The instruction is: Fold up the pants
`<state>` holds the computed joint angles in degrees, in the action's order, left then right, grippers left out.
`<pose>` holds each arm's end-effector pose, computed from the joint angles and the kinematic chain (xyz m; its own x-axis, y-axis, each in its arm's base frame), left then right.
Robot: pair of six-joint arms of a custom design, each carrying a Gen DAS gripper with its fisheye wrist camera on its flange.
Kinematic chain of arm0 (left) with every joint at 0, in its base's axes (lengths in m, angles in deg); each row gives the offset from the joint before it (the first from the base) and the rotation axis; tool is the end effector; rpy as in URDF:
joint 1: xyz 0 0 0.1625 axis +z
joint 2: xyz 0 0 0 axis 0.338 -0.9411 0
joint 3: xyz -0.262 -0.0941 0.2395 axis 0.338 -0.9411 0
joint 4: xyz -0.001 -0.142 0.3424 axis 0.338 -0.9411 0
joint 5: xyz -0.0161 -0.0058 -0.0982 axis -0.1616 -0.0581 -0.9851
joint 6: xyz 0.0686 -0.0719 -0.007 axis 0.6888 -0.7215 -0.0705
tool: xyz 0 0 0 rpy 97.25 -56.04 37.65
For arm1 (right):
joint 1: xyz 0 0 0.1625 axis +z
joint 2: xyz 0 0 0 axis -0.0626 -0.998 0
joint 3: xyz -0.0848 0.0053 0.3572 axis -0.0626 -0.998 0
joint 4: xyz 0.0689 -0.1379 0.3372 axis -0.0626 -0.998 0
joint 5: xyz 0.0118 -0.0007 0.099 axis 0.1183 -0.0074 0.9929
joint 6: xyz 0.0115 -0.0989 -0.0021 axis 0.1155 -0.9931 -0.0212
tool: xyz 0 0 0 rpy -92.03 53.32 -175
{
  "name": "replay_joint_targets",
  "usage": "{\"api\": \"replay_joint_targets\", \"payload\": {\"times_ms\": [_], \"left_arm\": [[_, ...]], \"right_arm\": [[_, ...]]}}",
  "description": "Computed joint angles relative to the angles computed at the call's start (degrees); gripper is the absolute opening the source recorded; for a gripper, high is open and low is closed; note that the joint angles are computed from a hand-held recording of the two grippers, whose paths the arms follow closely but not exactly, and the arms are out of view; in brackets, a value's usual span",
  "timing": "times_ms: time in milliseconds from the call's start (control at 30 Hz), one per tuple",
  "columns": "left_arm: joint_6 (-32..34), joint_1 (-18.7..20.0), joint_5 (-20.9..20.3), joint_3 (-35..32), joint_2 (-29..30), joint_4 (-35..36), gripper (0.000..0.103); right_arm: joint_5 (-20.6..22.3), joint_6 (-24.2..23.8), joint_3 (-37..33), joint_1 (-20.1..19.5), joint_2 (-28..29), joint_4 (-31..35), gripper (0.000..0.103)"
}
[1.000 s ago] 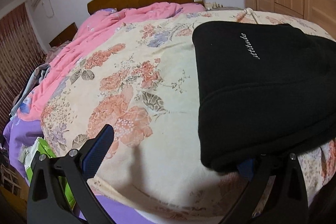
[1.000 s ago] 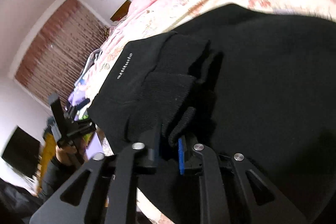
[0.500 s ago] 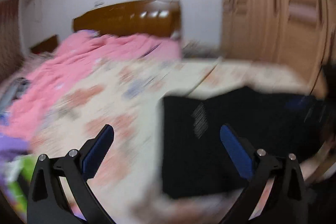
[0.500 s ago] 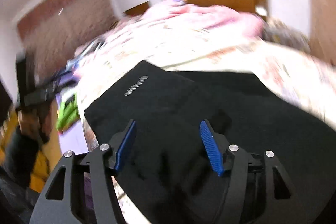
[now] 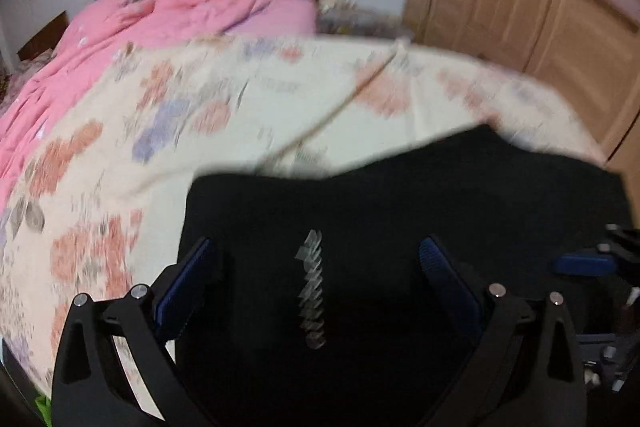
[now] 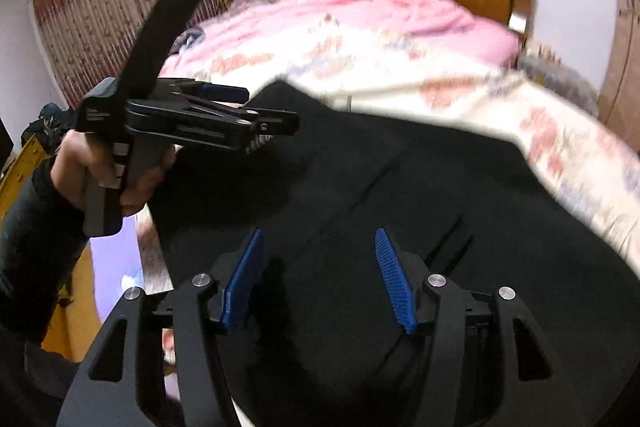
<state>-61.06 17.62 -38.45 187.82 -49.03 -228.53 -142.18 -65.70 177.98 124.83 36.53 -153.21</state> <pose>-0.1325 -0.3265 0.1693 -0.5410 0.7018 -0.4635 0.8256 0.5483 -0.1335 0.2012 -0.2029 0.0748 -0.7919 -0.1230 0.5982 -0.5028 0.6872 -0.5244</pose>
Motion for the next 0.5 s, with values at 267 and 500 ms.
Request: {"api": "replay_joint_targets", "payload": {"times_ms": [267,500], "left_arm": [[7.97,4.22,5.54,-7.49,16.15,-5.77,0.102],[6.13,-3.87,13.91,0.65,11.66,-12.20,0.101]], "right_arm": [[0.37,-8.01,-4.25,-8.08,2.26,-0.54,0.065],[-0.82,-3.22,-1.58,-5.37,-0.91,-0.24,0.066]]}}
